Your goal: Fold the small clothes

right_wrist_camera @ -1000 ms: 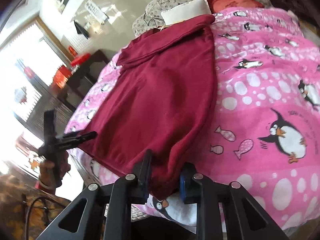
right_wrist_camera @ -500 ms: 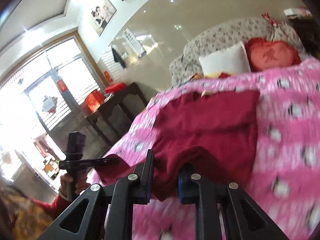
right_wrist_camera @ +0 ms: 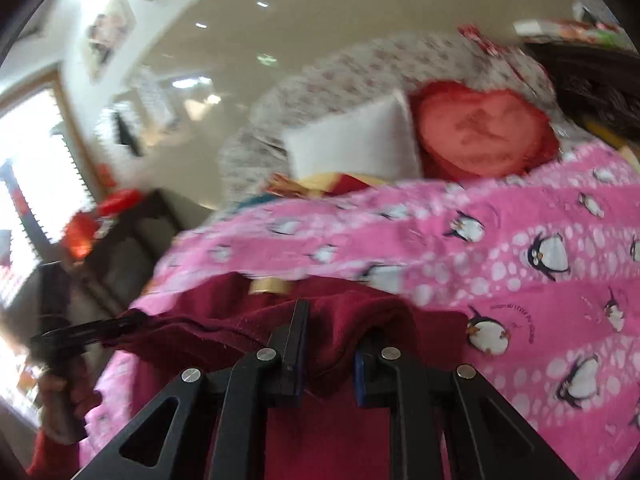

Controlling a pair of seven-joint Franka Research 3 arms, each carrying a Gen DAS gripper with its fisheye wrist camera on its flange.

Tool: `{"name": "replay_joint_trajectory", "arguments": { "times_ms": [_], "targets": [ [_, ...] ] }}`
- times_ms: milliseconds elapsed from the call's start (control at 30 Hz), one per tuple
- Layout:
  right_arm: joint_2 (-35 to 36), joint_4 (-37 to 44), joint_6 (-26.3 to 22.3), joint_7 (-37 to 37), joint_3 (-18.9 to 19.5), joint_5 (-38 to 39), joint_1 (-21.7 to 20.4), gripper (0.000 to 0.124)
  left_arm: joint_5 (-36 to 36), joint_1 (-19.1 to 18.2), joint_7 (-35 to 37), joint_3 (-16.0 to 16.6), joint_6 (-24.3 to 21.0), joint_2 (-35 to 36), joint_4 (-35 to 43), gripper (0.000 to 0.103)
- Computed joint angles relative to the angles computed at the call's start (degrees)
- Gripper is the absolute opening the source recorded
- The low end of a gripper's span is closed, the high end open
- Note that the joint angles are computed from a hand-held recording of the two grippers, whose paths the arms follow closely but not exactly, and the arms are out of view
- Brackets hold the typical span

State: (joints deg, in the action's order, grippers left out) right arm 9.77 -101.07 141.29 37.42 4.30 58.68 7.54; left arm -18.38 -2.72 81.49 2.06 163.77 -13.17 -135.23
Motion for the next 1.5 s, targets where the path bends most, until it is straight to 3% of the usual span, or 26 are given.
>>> {"name": "replay_joint_trajectory", "arguments": {
  "times_ms": [33,100,200,267,367,667,767,800,833,933,1067,1133,1200,1267,1367,1433,1500],
  "targets": [
    [2.8,2.6,-0.2,3.3,-0.3,-3.3,0.6,0.020,0.8,0.7,-1.4,-0.2,-1.0,1.8,1.4,0.011],
    [6.3,6.4,-1.6,6.9,-0.3,-6.4,0.4,0.028,-7.5,-0.9,4.7,2.5,-4.1,4.2,4.2,0.013],
    [3.9,4.0,-1.7,1.4,1.6,1.4,-2.8,0.043,-16.3,-0.6,11.7,3.1,-6.7,2.8,4.4,0.016],
    [1.2,1.5,-1.5,-0.5,1.3,4.4,-3.3,0.044,-14.9,0.8,12.0,1.6,-7.0,0.9,3.5,0.016],
    [-2.5,-1.8,2.5,-1.7,0.4,4.7,-1.7,0.045,-10.1,1.8,8.9,-0.3,-6.5,-2.2,1.5,0.016],
    [-5.2,-4.6,1.3,-6.0,-0.5,2.2,2.1,0.045,-11.6,-0.5,9.9,1.9,-8.7,-0.4,5.1,0.023],
    [-3.0,-3.7,4.0,-1.5,-0.3,-5.1,3.9,0.045,-18.9,-1.8,15.0,3.2,-9.0,-0.3,6.2,0.046],
    [-2.1,-3.1,4.4,0.2,-0.2,-7.1,4.2,0.045,-20.1,-1.6,15.4,2.8,-7.3,-0.7,5.8,0.071],
    [-1.1,-2.4,4.3,1.7,-0.2,-8.5,4.3,0.045,-20.3,-1.2,15.1,2.1,-4.2,-1.5,5.0,0.089],
    [2.9,1.1,3.5,9.4,-0.6,-17.0,5.1,0.045,-20.3,-1.4,14.0,2.2,-0.7,-3.3,3.7,0.092],
    [5.5,2.8,5.2,14.6,-0.2,-22.7,5.0,0.045,-14.5,-1.4,11.0,1.1,-1.2,-5.0,1.9,0.092],
    [4.4,1.7,6.8,14.2,0.8,-21.2,4.1,0.045,-7.1,0.6,6.2,-1.9,-0.5,-5.7,0.1,0.092],
    [2.0,-0.9,9.4,9.7,2.2,-16.4,3.0,0.045,2.0,4.2,-0.7,-6.0,0.3,-5.4,-1.5,0.092],
    [0.8,-2.2,10.7,8.7,2.0,-16.4,3.3,0.045,9.5,7.3,-7.0,-9.3,1.7,-3.9,-2.4,0.092],
    [2.6,-1.7,16.4,20.3,-1.3,-28.4,6.5,0.045,23.0,13.8,-19.3,-14.8,2.4,0.6,-0.7,0.092],
    [5.9,2.1,13.5,24.8,-1.9,-31.7,6.2,0.045,30.8,16.8,-26.7,-16.8,1.4,4.0,1.6,0.092],
    [9.7,6.5,9.5,28.7,-2.7,-36.3,6.3,0.046,34.7,17.1,-30.1,-16.3,0.6,6.8,3.3,0.092]
  ]
}}
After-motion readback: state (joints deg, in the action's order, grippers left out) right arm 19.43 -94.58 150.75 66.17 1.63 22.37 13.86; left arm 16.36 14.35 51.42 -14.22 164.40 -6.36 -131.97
